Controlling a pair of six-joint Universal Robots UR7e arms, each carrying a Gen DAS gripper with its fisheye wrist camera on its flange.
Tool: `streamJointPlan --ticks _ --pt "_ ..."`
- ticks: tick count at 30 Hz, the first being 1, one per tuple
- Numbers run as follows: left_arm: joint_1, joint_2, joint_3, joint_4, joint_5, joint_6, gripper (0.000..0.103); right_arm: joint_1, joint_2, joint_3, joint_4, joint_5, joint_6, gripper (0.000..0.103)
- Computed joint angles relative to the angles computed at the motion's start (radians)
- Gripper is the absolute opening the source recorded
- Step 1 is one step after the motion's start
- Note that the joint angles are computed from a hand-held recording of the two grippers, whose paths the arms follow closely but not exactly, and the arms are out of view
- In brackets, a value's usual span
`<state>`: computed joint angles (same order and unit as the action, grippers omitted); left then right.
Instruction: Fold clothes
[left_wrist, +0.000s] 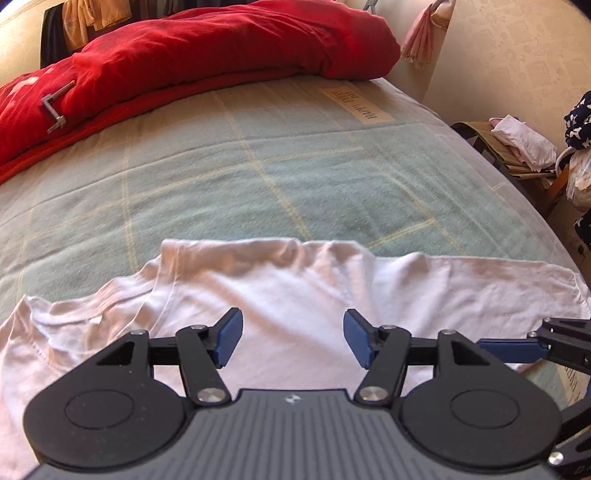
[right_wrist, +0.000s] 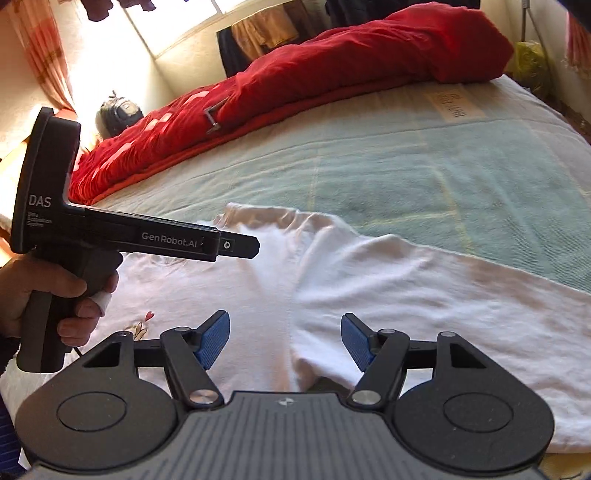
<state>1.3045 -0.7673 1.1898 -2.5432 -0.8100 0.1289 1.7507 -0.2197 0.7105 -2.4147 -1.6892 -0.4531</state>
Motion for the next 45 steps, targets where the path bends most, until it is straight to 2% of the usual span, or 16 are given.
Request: streamJointPlan --ticks 2,6,10,14,18,20,23,26,27,30,35,37,41,45 --pt "0.004 -0.031 0.049 0.012 0.031 -0.027 0.062 0.003 0.024 -0.028 0.053 -0.044 0.027 0.072" --pt "0.012 -0.087 0.124 0.045 0.054 -0.082 0.062 0.005 -0.025 0.072 0.011 -0.105 0.015 0.071" --pt "0.012 -0.152 0.208 0.049 0.067 -0.124 0.062 0.024 -0.043 0.073 0.054 -0.155 0.058 0.071" --pt "0.008 -0.191 0.272 -0.004 0.087 -0.058 0.066 0.051 -0.020 0.038 0.041 -0.145 0.029 0.071" --pt "0.015 -0.219 0.308 -0.006 0.096 0.017 0.066 0.079 0.054 -0.062 0.106 -0.113 0.007 0.071" --pt "0.020 -0.236 0.328 -0.007 0.100 0.050 0.066 0.093 0.082 -0.085 0.134 -0.133 -0.018 0.071" --pt "0.036 -0.278 0.369 0.001 0.094 0.042 0.068 0.106 0.096 -0.075 0.161 -0.206 -0.036 0.072" --pt "0.046 -0.335 0.418 0.026 0.086 -0.016 0.068 0.108 0.085 -0.037 0.142 -0.229 -0.053 0.082" --pt "0.049 -0.358 0.437 0.041 0.080 -0.032 0.068 0.110 0.088 -0.040 0.150 -0.234 -0.049 0.089" --pt "0.048 -0.414 0.492 0.072 0.075 -0.041 0.068 0.121 0.110 -0.072 0.181 -0.273 -0.035 0.101" --pt "0.045 -0.488 0.565 0.138 0.047 -0.029 0.068 0.147 0.138 -0.073 0.147 -0.368 -0.077 0.103" --pt "0.046 -0.512 0.598 0.131 0.040 -0.003 0.073 0.153 0.140 -0.054 0.111 -0.393 -0.094 0.103" --pt "0.054 -0.550 0.629 0.157 0.011 -0.003 0.081 0.154 0.131 -0.011 0.041 -0.401 -0.111 0.103" --pt "0.069 -0.589 0.657 0.157 -0.030 -0.004 0.084 0.154 0.118 0.044 -0.046 -0.401 -0.134 0.103"
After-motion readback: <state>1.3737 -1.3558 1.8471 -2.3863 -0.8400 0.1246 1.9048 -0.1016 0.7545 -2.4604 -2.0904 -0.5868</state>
